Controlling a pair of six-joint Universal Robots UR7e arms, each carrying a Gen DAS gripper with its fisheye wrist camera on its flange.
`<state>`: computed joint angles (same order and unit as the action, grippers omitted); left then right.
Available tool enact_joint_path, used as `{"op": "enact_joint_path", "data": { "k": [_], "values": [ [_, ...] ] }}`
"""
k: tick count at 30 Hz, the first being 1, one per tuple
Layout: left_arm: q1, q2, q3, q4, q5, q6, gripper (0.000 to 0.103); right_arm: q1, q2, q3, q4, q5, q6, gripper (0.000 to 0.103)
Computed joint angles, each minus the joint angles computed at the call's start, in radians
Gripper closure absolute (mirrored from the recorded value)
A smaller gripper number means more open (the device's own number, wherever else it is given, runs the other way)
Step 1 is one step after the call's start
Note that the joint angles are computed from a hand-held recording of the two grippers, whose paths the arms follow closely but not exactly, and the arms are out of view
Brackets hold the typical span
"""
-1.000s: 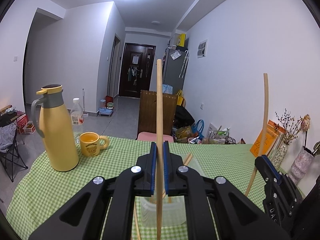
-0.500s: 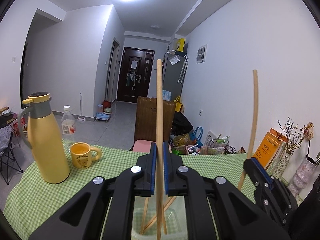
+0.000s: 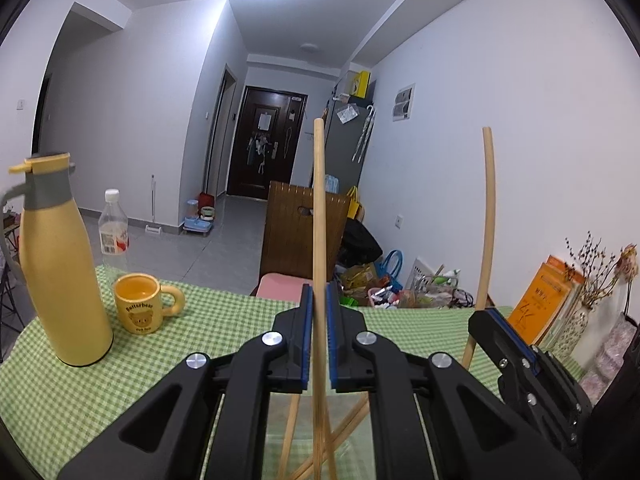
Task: Organize utensils
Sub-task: 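Carry both upright chopsticks over the clear plastic box with both tools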
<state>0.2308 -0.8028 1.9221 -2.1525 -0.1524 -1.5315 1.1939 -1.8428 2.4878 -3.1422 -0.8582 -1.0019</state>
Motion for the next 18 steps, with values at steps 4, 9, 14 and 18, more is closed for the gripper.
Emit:
{"op": "enact_joint_path", "data": {
  "k": [4, 9, 14, 18],
  "values": [
    [0.007, 0.023, 0.048, -0.136, 0.0, 0.084, 0.099, -0.006, 0.01, 0.001, 0.047, 0.0, -0.031, 0.096],
    [0.001, 0.036, 0.08, -0.084, 0.01, 0.029, 0.099, -0.024, 0.005, 0.01, 0.098, 0.012, -0.081, 0.096],
    [-0.002, 0.038, 0.121, -0.16, 0.004, 0.059, 0.099, -0.029, 0.003, 0.01, 0.126, -0.004, -0.119, 0.096],
    [-0.003, 0.028, 0.146, -0.24, -0.019, 0.123, 0.099, -0.008, -0.005, 0.004, 0.159, -0.057, -0.144, 0.096]
  ]
}}
